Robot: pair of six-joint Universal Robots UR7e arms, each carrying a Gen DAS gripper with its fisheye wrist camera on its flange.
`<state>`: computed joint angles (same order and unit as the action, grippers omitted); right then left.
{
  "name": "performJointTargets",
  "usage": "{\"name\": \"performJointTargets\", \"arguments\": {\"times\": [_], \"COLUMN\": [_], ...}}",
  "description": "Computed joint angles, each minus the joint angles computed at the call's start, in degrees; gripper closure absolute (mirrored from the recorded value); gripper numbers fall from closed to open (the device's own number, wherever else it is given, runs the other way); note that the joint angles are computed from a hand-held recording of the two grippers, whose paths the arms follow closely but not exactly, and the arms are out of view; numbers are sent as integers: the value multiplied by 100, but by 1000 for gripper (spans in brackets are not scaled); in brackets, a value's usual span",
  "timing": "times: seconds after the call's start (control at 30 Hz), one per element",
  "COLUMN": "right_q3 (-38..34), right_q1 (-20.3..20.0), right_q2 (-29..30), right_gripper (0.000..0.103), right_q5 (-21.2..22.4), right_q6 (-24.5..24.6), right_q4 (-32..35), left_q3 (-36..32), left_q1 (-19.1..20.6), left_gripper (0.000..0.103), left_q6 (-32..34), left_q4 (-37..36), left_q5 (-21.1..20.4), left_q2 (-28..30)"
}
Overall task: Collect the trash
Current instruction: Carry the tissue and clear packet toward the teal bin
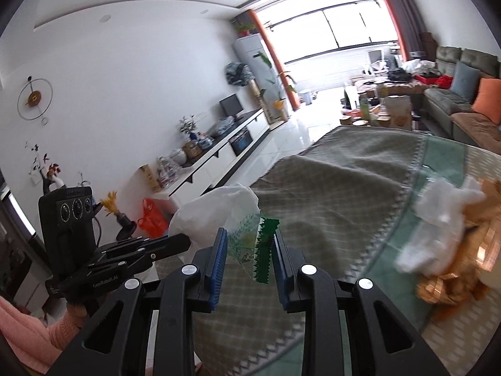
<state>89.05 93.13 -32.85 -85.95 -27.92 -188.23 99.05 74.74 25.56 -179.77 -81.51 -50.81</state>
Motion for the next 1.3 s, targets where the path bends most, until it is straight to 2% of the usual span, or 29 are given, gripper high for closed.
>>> {"name": "performJointTargets", "arguments": {"times": [0.37,0.53,0.97,1.3], "right_q3": [-928,-1318,-2423,-3181], "right_q1": [236,315,504,569], "right_q2": [524,749,1413,1853], "right_gripper": [75,75,75,74], "right_q5": [99,131,-48,-312], "right_q6": [-290,-276,-227,-182], "right_q4": [842,1176,2049,2688], "left_q3": [95,54,-450,-778], "left_q1": [186,255,530,674], "left_gripper": [94,94,94,93], "left_q6": [-181,-247,-474,-712], "left_q4": [-451,-578,-373,-124], "left_q5": [495,722,1133,1290], "left_q2": [-286,-345,-187,-14]}}
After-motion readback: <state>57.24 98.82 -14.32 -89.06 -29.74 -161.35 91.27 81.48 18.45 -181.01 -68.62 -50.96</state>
